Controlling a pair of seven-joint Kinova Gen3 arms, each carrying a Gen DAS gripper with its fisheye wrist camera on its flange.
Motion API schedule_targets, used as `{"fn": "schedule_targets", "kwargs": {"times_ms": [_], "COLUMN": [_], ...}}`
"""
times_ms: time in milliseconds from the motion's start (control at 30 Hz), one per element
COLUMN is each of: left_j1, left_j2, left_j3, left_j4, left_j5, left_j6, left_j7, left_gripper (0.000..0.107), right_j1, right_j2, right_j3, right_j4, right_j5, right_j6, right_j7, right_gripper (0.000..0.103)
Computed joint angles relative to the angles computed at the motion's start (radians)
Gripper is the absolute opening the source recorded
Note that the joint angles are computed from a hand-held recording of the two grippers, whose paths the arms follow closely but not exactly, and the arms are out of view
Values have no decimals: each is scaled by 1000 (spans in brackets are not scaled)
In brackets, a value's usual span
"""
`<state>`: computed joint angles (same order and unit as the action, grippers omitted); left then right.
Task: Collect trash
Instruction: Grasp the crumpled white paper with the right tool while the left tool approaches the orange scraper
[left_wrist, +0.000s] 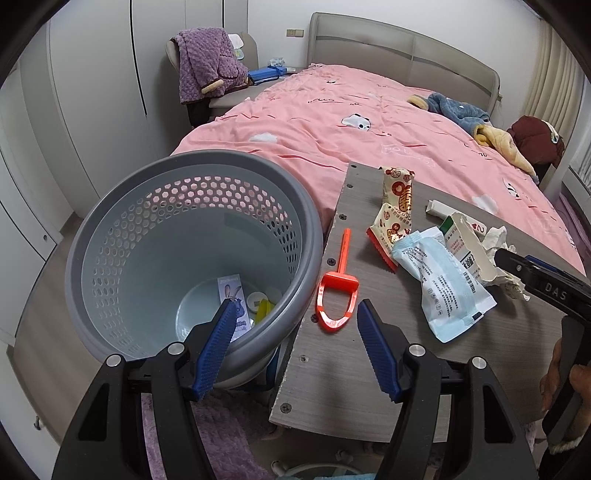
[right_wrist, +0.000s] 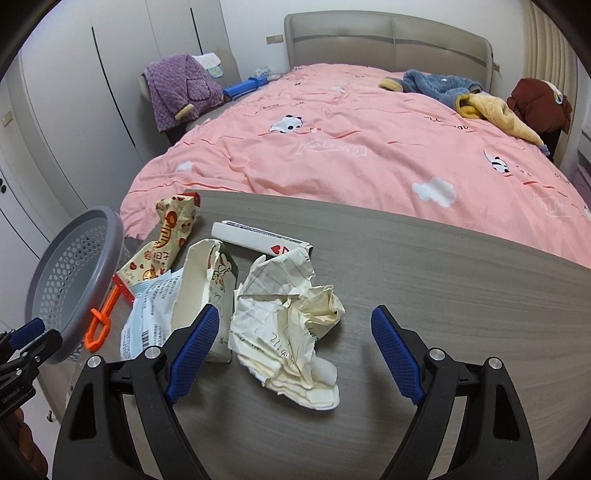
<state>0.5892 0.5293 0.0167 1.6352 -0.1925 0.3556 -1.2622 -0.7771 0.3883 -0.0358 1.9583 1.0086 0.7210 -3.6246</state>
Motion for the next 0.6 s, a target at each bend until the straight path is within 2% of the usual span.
{"fn": "schedule_targets", "kwargs": {"times_ms": [200,300,367,600], "left_j1": [-7,-14,-15,-9], "left_j2": [5,6,6,6], "left_j3": [3,11,12,18], "left_j4": [-7,-9,-6,-3], "left_j5": [5,11,13,16], "left_j6": [4,7,8,11], "left_j7": [-1,-7,-10,-18], "left_gripper": [65,65,65,65], "right_j1": [27,26,28,-16], "right_j2": [20,22,21,0], "right_j3": [4,15,22,53], "right_j4": [-18,-12,-9,28], "right_j5": [-55,-65,-74,-29], "right_j6": [-34,-60,-80,-101], "right_j7": [65,75,86,7], "right_gripper": [77,67,56,50]}}
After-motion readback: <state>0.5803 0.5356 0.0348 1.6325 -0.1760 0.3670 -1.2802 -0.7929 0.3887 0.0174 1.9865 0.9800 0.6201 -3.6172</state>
